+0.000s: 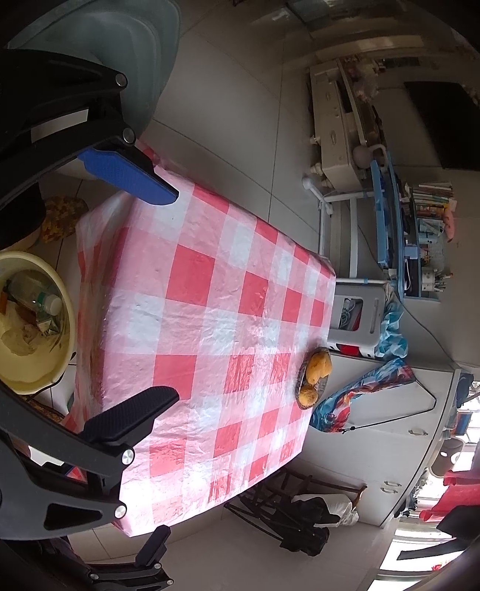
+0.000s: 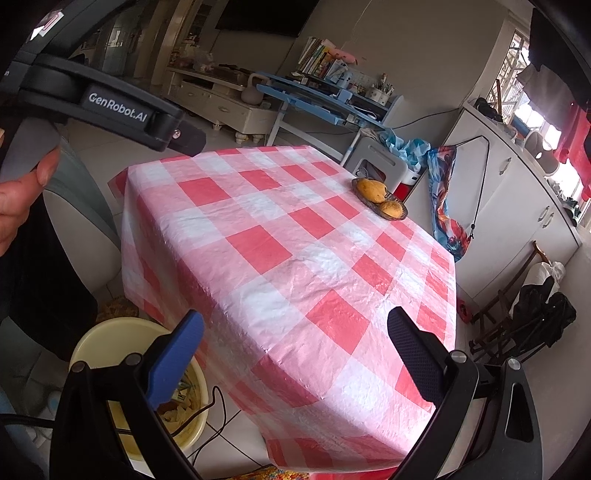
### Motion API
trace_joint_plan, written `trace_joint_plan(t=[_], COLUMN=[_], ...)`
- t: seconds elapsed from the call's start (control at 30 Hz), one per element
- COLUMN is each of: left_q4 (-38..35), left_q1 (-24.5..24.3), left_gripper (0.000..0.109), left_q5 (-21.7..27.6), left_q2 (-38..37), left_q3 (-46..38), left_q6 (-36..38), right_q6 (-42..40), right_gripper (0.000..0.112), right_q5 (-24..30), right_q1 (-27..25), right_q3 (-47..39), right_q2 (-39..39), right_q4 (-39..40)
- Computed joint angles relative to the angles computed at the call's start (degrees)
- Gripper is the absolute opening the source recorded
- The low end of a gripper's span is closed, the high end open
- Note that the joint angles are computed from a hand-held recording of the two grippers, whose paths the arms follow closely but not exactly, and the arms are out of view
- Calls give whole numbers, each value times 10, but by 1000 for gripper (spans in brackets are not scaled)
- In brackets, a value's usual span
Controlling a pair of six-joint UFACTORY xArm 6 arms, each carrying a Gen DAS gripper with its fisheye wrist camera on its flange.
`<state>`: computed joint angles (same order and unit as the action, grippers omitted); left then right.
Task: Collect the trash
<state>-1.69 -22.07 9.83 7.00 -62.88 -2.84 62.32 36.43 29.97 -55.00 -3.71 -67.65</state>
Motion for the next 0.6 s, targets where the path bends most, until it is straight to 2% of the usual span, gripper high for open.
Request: trace_joint_plan(t=[0.6], left_q4=[36], left_q1=[5], left_gripper=[96], left_q5=[-8], left_q2=[3], left_q3=[0], left_q6=[-25], right_q6=[14], right_gripper=[95], right_q5=[-9], right_q1=[-5], right_q3=[1], right_q2=[0], right_q4=[3])
